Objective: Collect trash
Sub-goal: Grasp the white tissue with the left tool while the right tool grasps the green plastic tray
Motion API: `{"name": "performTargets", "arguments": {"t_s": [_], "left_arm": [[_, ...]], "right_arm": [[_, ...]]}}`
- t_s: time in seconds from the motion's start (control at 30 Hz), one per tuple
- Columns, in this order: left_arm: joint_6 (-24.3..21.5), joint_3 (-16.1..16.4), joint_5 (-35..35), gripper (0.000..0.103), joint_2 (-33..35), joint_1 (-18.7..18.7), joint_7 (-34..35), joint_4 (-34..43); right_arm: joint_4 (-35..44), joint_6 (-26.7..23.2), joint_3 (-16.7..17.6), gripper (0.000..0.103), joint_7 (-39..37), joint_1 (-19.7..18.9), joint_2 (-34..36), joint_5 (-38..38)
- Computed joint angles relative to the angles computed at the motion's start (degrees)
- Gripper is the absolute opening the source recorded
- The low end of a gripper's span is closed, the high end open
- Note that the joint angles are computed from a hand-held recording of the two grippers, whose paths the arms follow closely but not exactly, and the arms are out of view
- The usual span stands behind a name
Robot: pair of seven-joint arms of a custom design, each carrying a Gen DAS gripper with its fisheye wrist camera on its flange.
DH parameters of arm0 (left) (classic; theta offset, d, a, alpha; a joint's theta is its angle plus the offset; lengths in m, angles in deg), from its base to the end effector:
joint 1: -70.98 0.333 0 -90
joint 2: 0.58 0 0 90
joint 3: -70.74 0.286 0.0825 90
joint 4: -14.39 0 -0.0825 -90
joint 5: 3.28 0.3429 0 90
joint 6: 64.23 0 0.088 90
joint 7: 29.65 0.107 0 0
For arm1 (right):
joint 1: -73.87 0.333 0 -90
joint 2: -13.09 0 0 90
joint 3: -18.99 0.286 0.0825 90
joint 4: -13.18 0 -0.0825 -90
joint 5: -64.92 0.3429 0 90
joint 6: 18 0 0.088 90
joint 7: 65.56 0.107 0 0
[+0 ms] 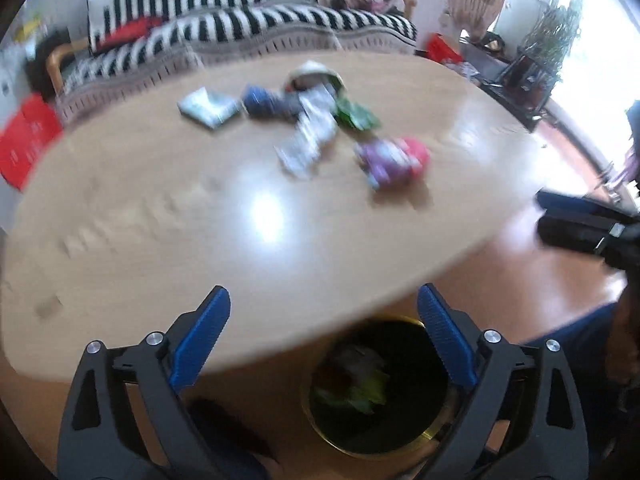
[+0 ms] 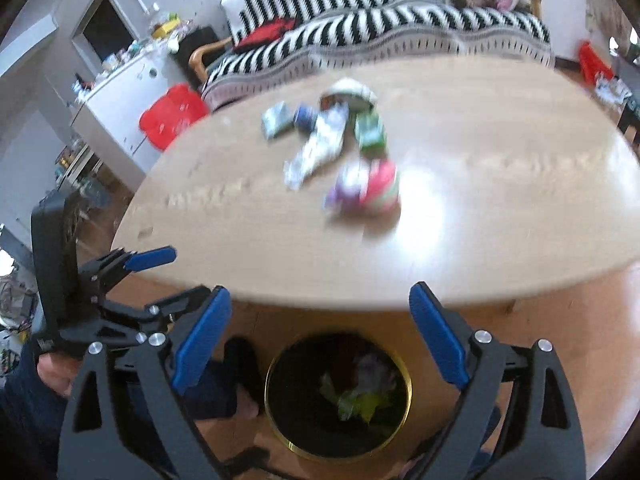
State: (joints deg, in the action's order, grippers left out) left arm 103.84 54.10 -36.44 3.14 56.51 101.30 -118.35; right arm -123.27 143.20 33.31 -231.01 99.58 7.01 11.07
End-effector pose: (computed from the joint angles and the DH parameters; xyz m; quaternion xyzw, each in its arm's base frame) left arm 0.4640 -0.2380 0.3699 -0.3955 0.8695 -0.2757 0.1077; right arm 0.3446 0.3425 0.4022 -0.5570 0.7525 -0.1302 0.3265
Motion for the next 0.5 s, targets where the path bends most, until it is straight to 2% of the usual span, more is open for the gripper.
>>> {"name": "performTargets", "arguments": {"t_s": [0.07, 0.17, 0.27, 0.33, 0.5], "left_arm": [[1.4, 1.6, 8.9, 0.092, 3.2, -1.0, -6.8, 3.8], [-0.3, 3.0, 17.7, 0.092, 8.5, -1.8, -14.9, 11.4], [-3.1, 2.2, 21.8, 0.092, 16.3, -1.6, -18.5, 21.4], [-3.7, 3.2, 26.2, 0.092, 21.7, -3.1, -21.6, 27.5], [-6.2, 4.5, 33.0, 0.092, 30.0, -4.8, -26.1, 36.1]], "right_arm": [[1.9, 1.3, -1.8, 0.09, -3.1, -1.3, 1.0, 1.3], [6.4, 1.5, -4.3, 0.093, -10.5, -2.7, 4.6, 6.2], [12.4, 0.5, -6.9, 0.093, -17.1, -3.6, 10.3, 11.8], [16.0, -0.7, -8.6, 0.093, -20.7, -3.5, 14.1, 14.3], [22.7, -1.1, -11.1, 0.093, -29.1, -2.9, 23.0, 20.3]]}}
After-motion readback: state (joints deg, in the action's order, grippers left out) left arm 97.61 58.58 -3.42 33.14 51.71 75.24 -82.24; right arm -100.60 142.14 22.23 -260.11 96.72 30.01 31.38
